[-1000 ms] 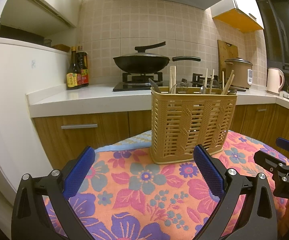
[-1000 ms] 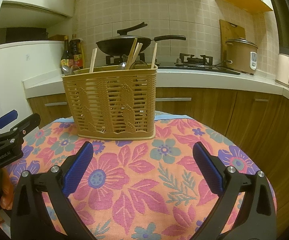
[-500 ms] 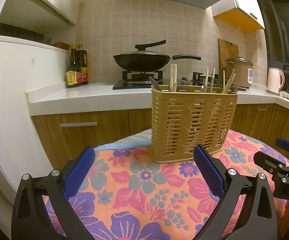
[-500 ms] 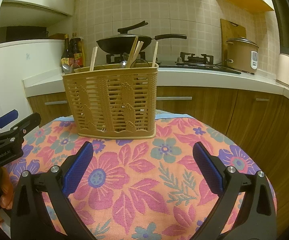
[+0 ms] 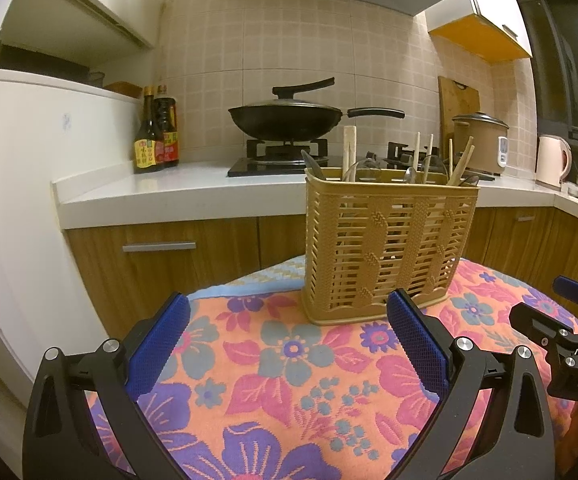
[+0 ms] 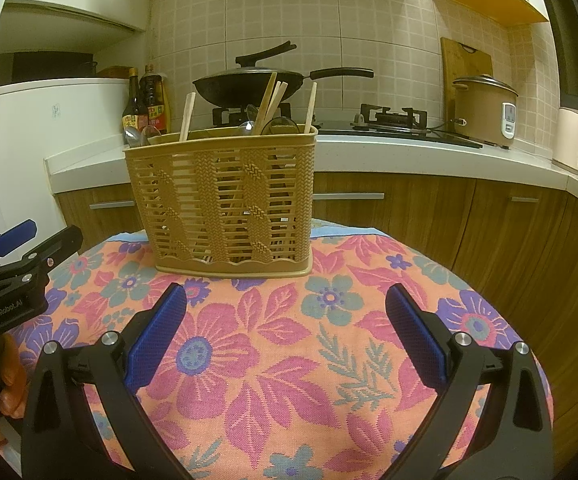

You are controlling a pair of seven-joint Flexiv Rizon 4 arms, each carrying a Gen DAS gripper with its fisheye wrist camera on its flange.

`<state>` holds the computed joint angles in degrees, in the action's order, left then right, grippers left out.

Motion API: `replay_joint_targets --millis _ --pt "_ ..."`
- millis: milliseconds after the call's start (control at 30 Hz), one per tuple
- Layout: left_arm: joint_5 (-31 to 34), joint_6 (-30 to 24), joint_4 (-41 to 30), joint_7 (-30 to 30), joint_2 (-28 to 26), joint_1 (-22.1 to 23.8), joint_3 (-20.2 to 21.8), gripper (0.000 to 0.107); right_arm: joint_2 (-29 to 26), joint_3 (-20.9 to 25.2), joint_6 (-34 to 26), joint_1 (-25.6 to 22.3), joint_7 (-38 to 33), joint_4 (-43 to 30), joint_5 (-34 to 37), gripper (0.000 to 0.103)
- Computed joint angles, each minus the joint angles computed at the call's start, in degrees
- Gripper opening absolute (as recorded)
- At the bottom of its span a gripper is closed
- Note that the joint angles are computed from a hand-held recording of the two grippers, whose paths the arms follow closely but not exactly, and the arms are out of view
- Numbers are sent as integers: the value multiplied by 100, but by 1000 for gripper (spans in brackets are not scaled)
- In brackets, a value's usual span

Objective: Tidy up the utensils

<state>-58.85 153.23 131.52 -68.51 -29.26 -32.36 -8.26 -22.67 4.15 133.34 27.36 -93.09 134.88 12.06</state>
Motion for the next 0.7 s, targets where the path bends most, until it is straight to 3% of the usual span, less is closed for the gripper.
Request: replay_joint_targets --millis 433,700 --pt "7 9 7 -1 9 -8 -2 95 6 3 -6 11 -13 -2 19 95" --pt "508 -13 166 -346 74 144 60 96 11 19 -22 -13 11 3 -11 95"
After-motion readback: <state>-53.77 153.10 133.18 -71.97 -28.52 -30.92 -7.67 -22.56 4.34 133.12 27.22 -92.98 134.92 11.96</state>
